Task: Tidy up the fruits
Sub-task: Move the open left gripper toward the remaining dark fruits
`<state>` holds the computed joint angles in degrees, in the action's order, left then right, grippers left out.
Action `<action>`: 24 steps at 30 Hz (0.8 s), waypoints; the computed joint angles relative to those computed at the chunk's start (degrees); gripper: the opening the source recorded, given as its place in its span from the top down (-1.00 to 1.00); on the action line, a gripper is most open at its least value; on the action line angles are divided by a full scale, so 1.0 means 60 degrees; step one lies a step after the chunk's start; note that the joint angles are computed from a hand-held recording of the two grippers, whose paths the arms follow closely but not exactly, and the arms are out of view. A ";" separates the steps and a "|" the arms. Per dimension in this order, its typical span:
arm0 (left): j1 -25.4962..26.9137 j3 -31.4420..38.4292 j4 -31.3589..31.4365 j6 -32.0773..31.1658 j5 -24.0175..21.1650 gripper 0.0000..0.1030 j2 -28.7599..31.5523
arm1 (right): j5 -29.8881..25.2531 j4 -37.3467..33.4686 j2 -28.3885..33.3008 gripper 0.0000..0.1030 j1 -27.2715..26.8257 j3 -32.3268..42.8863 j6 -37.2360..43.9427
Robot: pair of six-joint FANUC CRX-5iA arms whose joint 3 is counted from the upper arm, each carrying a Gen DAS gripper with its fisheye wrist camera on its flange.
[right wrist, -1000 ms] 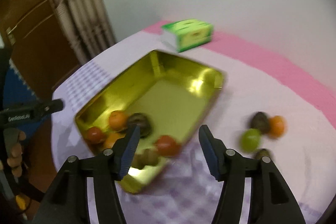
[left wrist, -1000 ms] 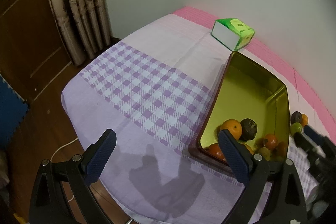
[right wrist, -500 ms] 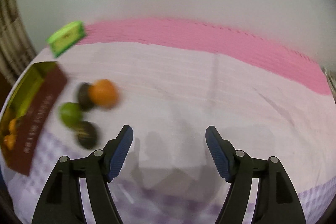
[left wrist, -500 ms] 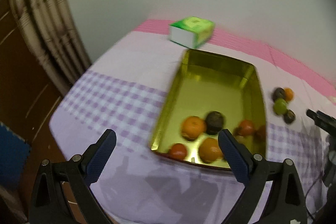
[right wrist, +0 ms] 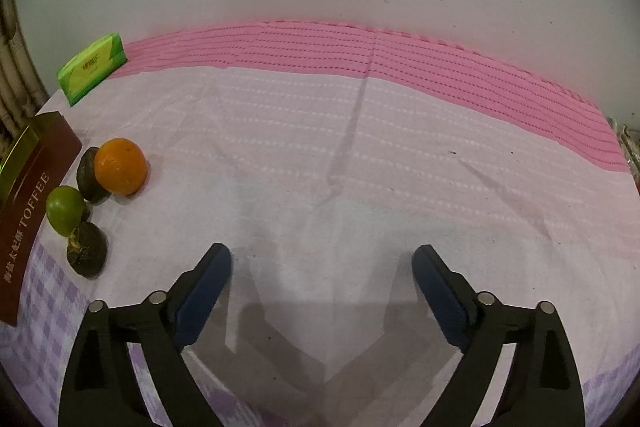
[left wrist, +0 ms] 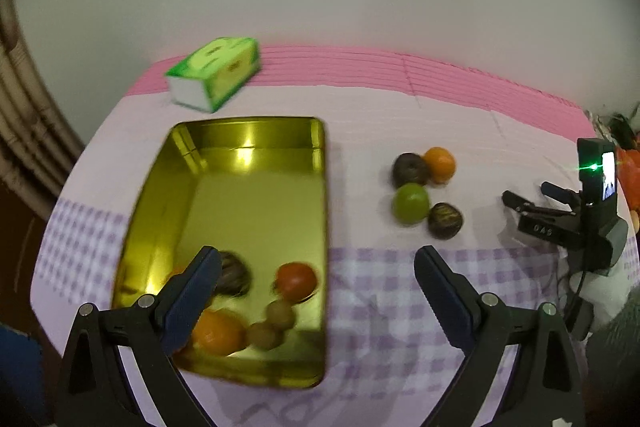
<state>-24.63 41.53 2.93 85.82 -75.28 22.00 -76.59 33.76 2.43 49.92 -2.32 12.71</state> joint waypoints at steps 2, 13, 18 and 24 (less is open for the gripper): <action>-0.0154 0.0466 -0.0007 -0.0009 -0.0251 -0.82 0.0366 | 0.0071 -0.0144 0.0035 -1.00 -0.0043 0.0041 0.0258; -0.0532 0.1855 0.0134 -0.0080 -0.1010 -0.53 0.1556 | 0.0160 -0.0068 -0.0017 -1.00 -0.0035 -0.0074 0.0205; -0.0611 0.2351 0.0240 -0.0232 -0.1271 -0.41 0.1966 | 0.0161 -0.0070 -0.0019 -1.00 -0.0035 -0.0076 0.0205; -0.0560 0.3246 0.0649 -0.0257 -0.1821 -0.20 0.2678 | 0.0168 -0.0081 -0.0034 -1.00 -0.0031 -0.0088 0.0192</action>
<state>-27.98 61.01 6.82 84.27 -86.21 38.07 -75.58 33.28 2.22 49.73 -2.85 13.87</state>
